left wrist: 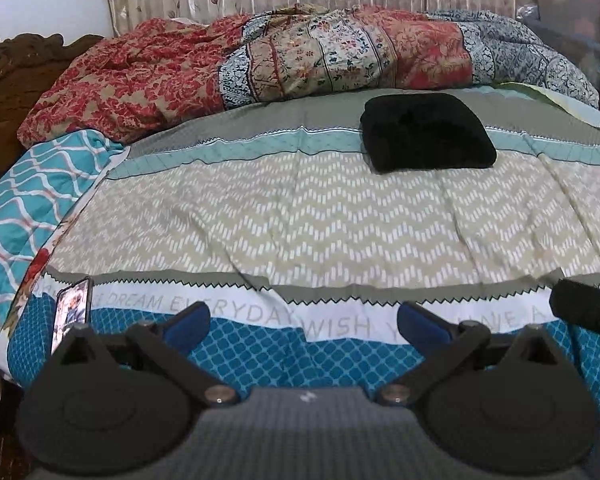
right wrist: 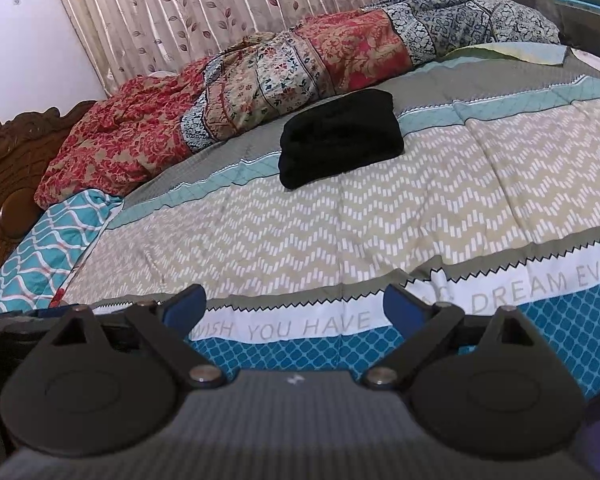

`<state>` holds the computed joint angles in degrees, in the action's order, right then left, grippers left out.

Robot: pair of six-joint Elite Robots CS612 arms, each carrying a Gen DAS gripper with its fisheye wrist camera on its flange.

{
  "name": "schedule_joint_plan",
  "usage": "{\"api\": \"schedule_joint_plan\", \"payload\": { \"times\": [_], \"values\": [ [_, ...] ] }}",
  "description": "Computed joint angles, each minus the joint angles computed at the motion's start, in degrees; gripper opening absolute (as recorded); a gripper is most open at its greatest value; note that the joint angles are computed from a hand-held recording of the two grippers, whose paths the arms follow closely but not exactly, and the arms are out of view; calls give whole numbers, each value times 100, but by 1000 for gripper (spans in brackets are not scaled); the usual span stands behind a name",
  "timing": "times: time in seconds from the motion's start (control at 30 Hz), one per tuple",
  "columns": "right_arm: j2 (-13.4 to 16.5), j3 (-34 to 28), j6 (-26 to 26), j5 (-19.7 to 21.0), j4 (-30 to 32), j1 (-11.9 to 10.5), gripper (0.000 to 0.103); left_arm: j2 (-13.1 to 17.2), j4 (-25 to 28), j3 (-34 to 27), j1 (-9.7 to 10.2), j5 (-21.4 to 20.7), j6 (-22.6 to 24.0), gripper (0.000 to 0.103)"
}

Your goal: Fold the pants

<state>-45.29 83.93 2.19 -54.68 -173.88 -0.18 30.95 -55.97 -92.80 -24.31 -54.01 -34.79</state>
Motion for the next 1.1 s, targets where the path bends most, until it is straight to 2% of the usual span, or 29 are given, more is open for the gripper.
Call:
{"api": "schedule_joint_plan", "payload": {
  "times": [0.6, 0.8, 0.93, 1.1],
  "values": [
    [-8, 21, 1, -51, 1, -3, 97, 4, 139, 36, 42, -224, 9, 103],
    [-12, 12, -12, -249, 155, 31, 97, 8, 226, 60, 27, -142, 104, 103],
    [-11, 6, 12, -278, 224, 37, 97, 18, 296, 72, 3, 46, 174, 103],
    [-11, -4, 38, -291, 284, 47, 97, 7, 373, 99, 9, 40, 201, 103]
  ]
}}
